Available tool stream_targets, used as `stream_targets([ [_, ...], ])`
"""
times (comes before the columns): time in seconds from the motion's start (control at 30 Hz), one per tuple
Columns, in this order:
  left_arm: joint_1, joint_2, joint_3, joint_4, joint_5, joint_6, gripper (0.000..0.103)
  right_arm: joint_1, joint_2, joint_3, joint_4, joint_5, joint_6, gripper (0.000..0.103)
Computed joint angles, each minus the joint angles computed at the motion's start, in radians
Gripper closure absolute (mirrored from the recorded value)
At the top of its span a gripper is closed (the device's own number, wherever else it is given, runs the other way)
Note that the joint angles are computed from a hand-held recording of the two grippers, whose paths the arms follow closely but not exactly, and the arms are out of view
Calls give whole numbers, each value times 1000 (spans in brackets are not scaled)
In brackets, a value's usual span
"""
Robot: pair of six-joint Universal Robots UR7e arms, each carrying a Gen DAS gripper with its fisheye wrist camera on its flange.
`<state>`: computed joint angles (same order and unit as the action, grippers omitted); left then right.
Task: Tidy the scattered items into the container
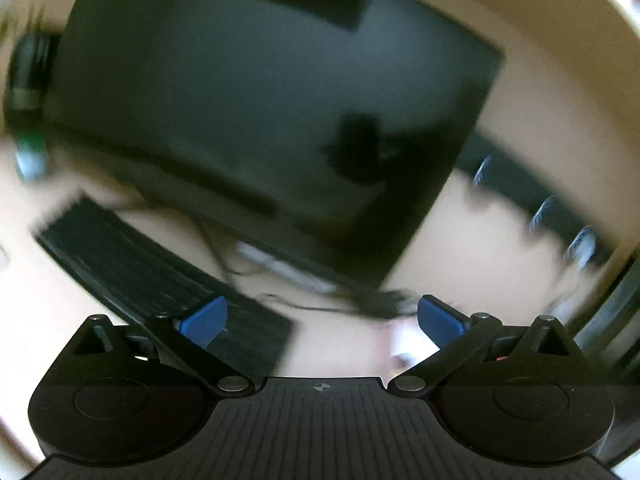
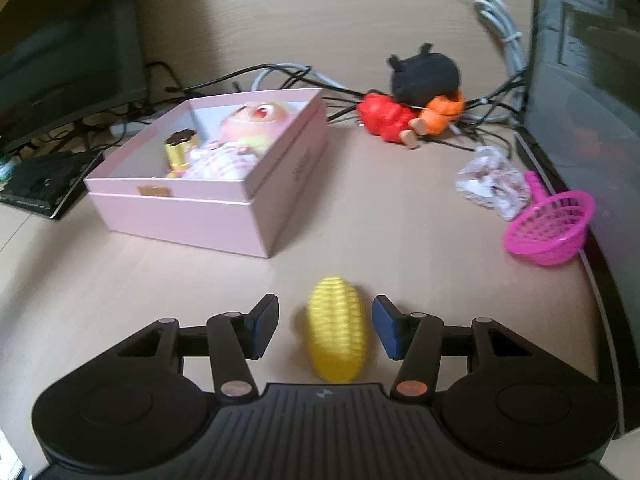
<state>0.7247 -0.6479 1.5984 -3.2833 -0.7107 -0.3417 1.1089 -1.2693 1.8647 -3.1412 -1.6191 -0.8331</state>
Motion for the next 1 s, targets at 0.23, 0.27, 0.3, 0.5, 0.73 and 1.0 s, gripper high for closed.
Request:
stream_targets([
  [0.23,26,91,-65,-83,-225,-26,0,0,-31,12,158,89,34,51],
  [0.27,32,116,-94,-26,-277,-29,0,0,-38,19,160,99,24,51],
  [0.3,33,143,-123,33,-309,-26,0,-1,-44,27,150,104,14,51],
  [0.5,-3,365,-363,410,-343,107,0,-11,-57,46,-29,29,23,48],
  [0.73,-34,561,-568,612,-394,183,0,-51,-104,91,-106,-15,29,48],
  [1.0,-38,660,-716,744,-352,176,43,-80,-126,155,-208,-47,-29,48],
])
